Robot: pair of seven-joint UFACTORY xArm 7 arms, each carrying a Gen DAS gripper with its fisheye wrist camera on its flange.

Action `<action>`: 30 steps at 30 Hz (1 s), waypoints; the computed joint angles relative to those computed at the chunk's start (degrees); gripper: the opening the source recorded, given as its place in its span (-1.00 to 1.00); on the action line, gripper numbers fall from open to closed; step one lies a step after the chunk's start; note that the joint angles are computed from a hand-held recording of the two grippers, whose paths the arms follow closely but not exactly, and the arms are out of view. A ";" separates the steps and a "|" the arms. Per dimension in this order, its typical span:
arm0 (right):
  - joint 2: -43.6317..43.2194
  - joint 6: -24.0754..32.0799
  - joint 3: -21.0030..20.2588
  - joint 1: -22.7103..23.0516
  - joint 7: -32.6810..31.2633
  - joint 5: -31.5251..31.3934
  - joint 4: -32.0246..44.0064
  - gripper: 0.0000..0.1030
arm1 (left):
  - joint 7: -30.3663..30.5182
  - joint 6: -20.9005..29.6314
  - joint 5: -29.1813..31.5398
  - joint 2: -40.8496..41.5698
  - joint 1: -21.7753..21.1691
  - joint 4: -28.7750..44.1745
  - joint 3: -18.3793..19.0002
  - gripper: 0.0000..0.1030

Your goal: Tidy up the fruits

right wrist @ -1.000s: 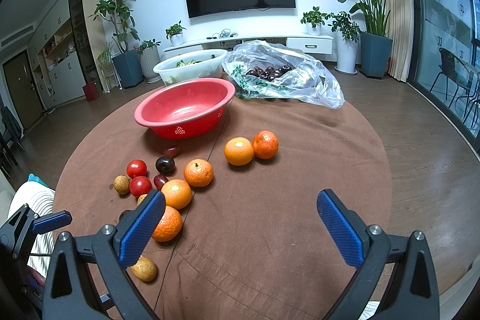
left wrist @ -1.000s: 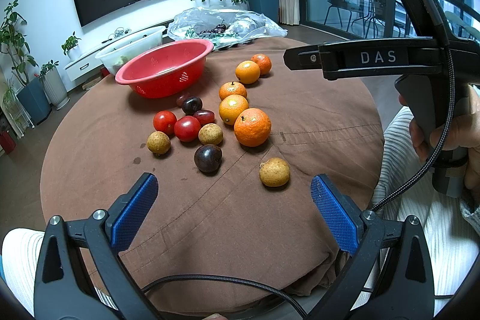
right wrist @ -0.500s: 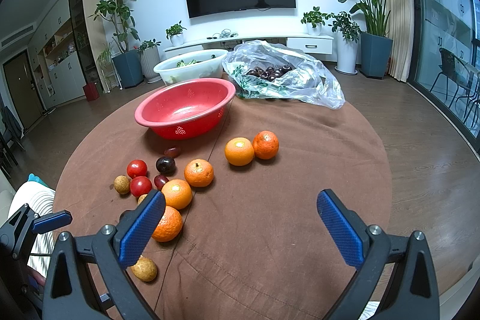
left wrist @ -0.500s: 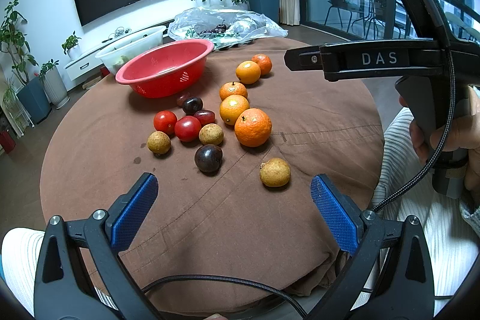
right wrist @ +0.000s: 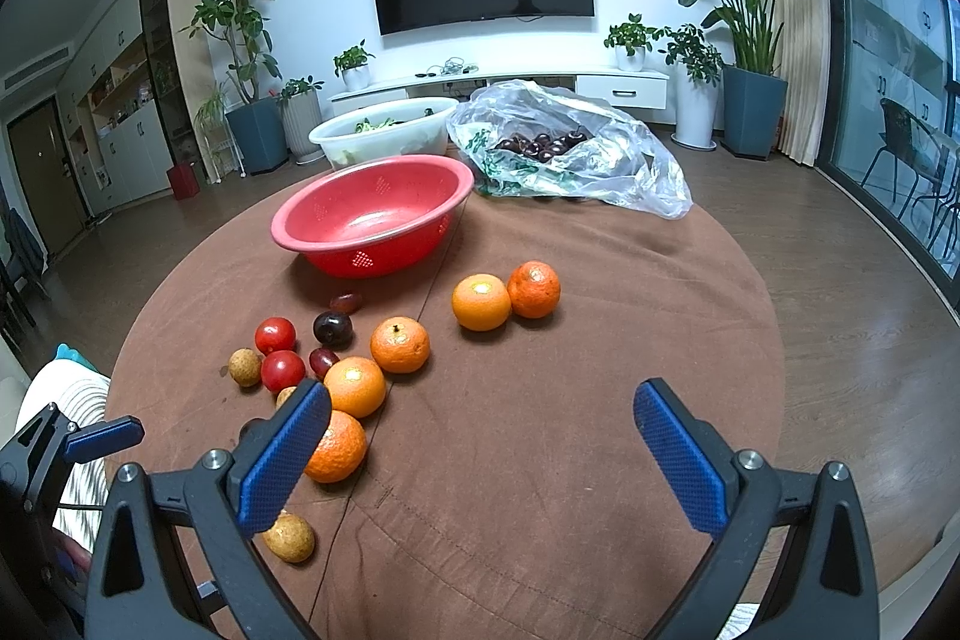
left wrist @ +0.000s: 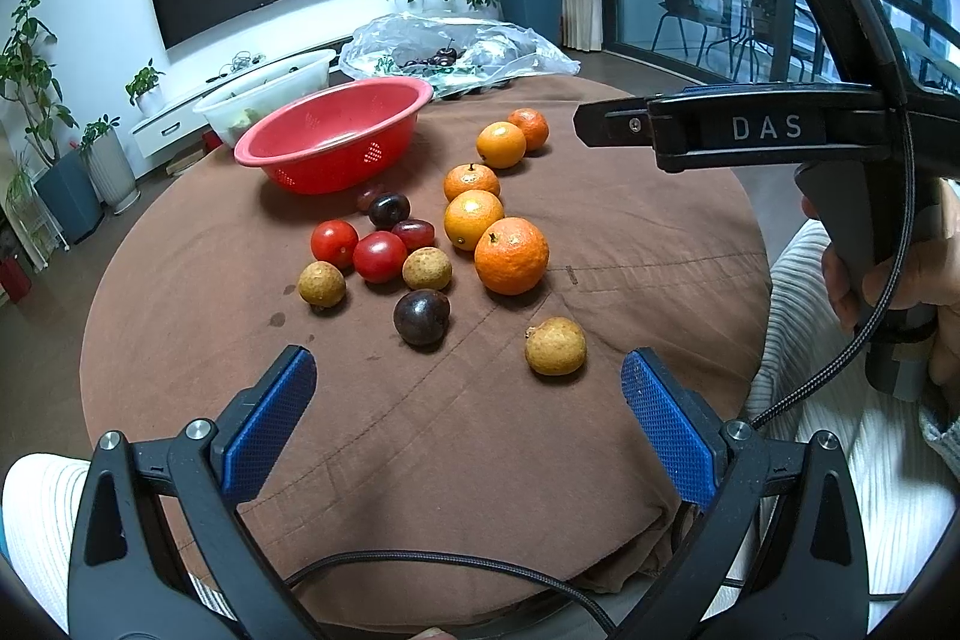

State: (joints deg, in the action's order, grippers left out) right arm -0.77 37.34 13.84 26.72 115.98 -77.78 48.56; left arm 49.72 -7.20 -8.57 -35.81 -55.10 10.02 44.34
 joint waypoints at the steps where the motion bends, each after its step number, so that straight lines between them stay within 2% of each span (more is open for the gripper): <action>1: 0.02 -0.06 -0.01 0.00 0.02 -0.05 0.03 1.00 | 0.00 0.00 0.02 -0.01 0.03 -0.01 0.00 1.00; 30: 1.09 0.28 -0.27 0.61 -1.10 0.26 1.03 1.00 | -0.82 -0.62 0.52 0.73 -1.18 0.18 1.19 1.00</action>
